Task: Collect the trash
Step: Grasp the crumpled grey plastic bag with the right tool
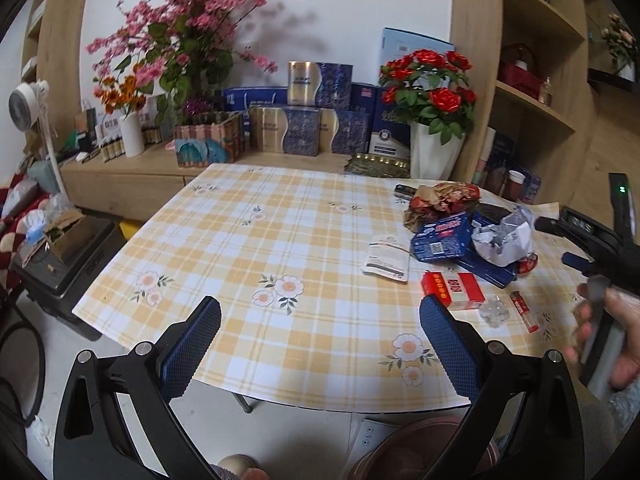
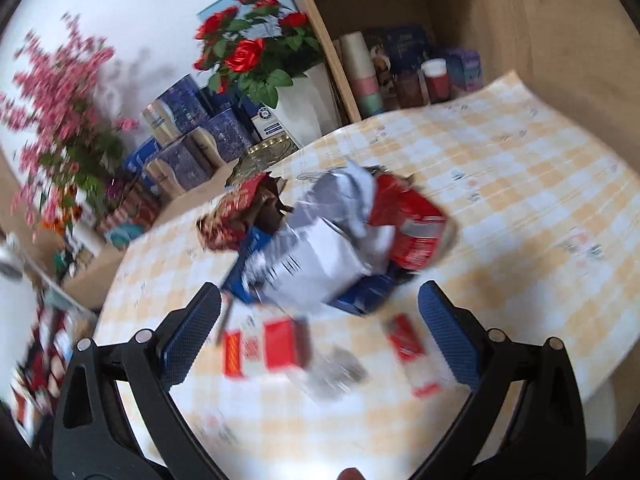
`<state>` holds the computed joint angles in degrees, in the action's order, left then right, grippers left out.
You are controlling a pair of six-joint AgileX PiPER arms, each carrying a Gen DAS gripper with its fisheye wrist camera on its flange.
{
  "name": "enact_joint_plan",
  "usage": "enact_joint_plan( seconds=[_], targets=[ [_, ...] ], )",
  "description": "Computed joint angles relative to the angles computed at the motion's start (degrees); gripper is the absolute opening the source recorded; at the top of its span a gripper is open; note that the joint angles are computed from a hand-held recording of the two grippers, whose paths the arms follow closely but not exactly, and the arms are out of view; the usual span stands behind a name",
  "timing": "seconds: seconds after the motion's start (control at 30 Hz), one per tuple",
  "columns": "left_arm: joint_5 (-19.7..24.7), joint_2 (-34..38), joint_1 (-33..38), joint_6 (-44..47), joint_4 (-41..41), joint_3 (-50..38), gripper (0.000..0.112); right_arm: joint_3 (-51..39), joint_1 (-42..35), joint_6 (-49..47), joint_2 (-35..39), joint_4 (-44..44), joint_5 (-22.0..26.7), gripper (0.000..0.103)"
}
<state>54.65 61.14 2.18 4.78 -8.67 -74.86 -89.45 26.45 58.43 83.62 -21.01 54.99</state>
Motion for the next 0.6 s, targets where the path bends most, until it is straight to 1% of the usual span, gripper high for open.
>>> enact_joint_plan(
  seconds=[0.03, 0.17, 0.2, 0.23, 0.3, 0.33, 0.4, 0.43, 0.47, 0.5, 0.53, 0.57, 0.6],
  targets=[
    [-0.21, 0.17, 1.13, 0.99, -0.94, 0.31, 0.097, -2.04, -0.86, 1.64, 2.76, 0.61, -0.93, 0.097],
    [-0.77, 0.54, 3.95, 3.11, -2.71, 1.73, 0.097, -9.89, -2.92, 6.38, 10.93, 2.09, 0.38, 0.097],
    [-0.67, 0.85, 5.07, 4.36, -3.92, 2.0, 0.097, -11.69, -3.49, 7.53, 12.68, 2.7, 1.2, 0.098],
    [-0.63, 0.96, 5.42, 4.73, -4.33, 2.25, 0.097, -15.12, -4.02, 9.21, 15.54, 3.05, 3.98, 0.098],
    [-0.55, 1.47, 5.59, 4.78, -4.85, 2.48, 0.097, -17.07, -5.16, 10.95, 17.66, 4.36, 6.04, 0.098],
    [-0.47, 1.72, 5.84, 5.06, -5.47, 2.58, 0.097, -18.32, -6.22, 11.4, 19.06, 6.38, 7.06, 0.098],
    [-0.33, 2.05, 6.24, 5.86, -6.69, 2.72, 0.097, -18.79, -7.26, 11.33, 19.99, 8.49, 9.1, 0.097],
    [-0.22, 2.17, 6.21, 6.34, -7.36, 2.8, 0.097, -18.19, -7.95, 11.43, 20.04, 10.01, 9.29, 0.094],
    [-0.27, 2.28, 5.88, 6.47, -7.6, 2.88, 0.097, -15.75, -8.47, 11.43, 18.9, 11.14, 7.18, 0.088],
    [-0.46, 2.3, 5.42, 6.32, -7.5, 3.05, 0.097, -13.57, -8.96, 10.88, 17.81, 12.46, 5.2, 0.078],
    [-0.63, 2.34, 4.8, 6.13, -7.37, 3.18, 0.097, -12.45, -9.17, 10.26, 17.11, 13.12, 4.87, 0.073],
    [-0.9, 2.26, 4.05, 5.61, -6.94, 3.43, 0.097, -10.03, -9.43, 9.25, 15.53, 13.99, 3.3, 0.069],
    [-1.02, 2.37, 3.42, 5.43, -6.94, 3.53, 0.097, -8.44, -9.53, 8.7, 14.43, 14.5, 2.22, 0.063]
  ],
)
